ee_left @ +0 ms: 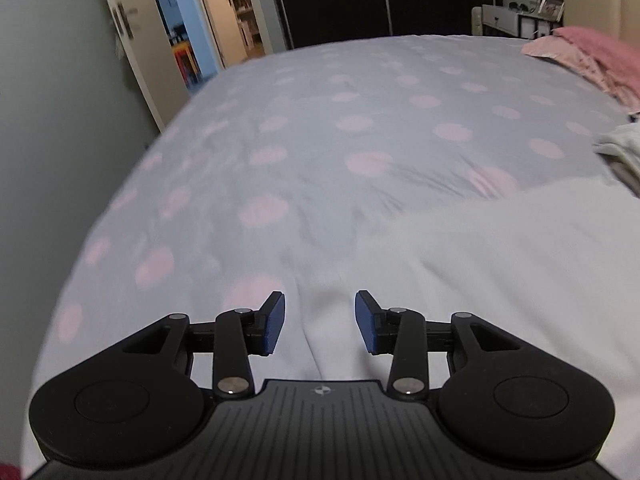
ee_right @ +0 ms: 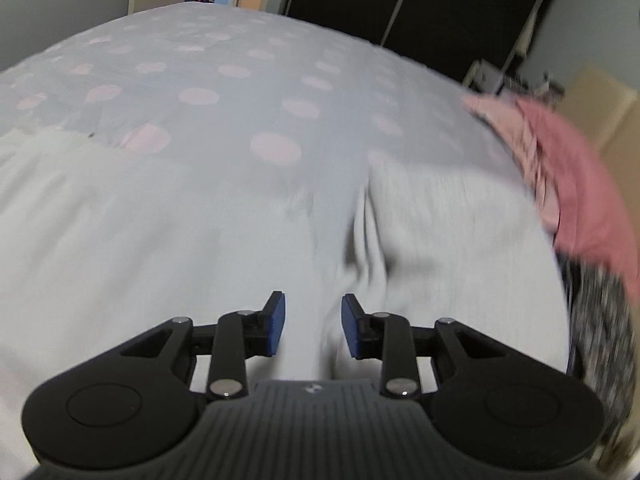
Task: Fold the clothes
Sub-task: 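Lay the hem down on the shirt and open both tools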
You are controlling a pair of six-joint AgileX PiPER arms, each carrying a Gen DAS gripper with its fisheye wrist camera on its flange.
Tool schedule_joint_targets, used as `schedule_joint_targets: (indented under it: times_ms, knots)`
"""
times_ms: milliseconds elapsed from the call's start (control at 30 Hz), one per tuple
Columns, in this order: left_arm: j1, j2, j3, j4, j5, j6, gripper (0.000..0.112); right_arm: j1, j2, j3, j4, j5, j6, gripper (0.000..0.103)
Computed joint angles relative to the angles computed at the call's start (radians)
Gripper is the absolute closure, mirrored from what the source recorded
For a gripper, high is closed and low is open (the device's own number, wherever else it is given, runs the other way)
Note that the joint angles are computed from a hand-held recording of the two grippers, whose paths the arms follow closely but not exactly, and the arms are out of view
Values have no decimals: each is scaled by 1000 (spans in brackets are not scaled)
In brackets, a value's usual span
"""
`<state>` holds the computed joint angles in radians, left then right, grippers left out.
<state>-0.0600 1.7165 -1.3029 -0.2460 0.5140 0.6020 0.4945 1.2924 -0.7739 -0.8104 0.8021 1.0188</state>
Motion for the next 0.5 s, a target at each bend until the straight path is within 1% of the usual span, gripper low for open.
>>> schedule_joint_targets:
  times_ms: [67, 133, 200, 267, 333, 367, 433, 500]
  knots:
    - [35, -68, 91, -79, 10, 80, 70, 45, -84, 65, 47, 30, 30, 69]
    - [69, -129, 175, -139, 25, 130, 66, 90, -167, 124, 82, 68, 73, 67]
    - [109, -180, 249, -193, 54, 155, 66, 154, -253, 186, 104, 121, 163, 60]
    - [165, -212, 319, -281, 78, 196, 65, 229, -337, 245, 129, 171, 293, 58]
    - [206, -229, 372, -335, 94, 208, 61, 297, -399, 303, 150, 193, 444, 57]
    - [228, -236, 397, -362, 104, 215, 61, 339, -430, 331, 159, 209, 526, 56]
    - [253, -250, 447, -403, 92, 220, 60, 446, -495, 385, 172, 252, 710, 55]
    - [263, -244, 471, -448, 84, 224, 60, 559, -508, 423, 159, 284, 884, 50]
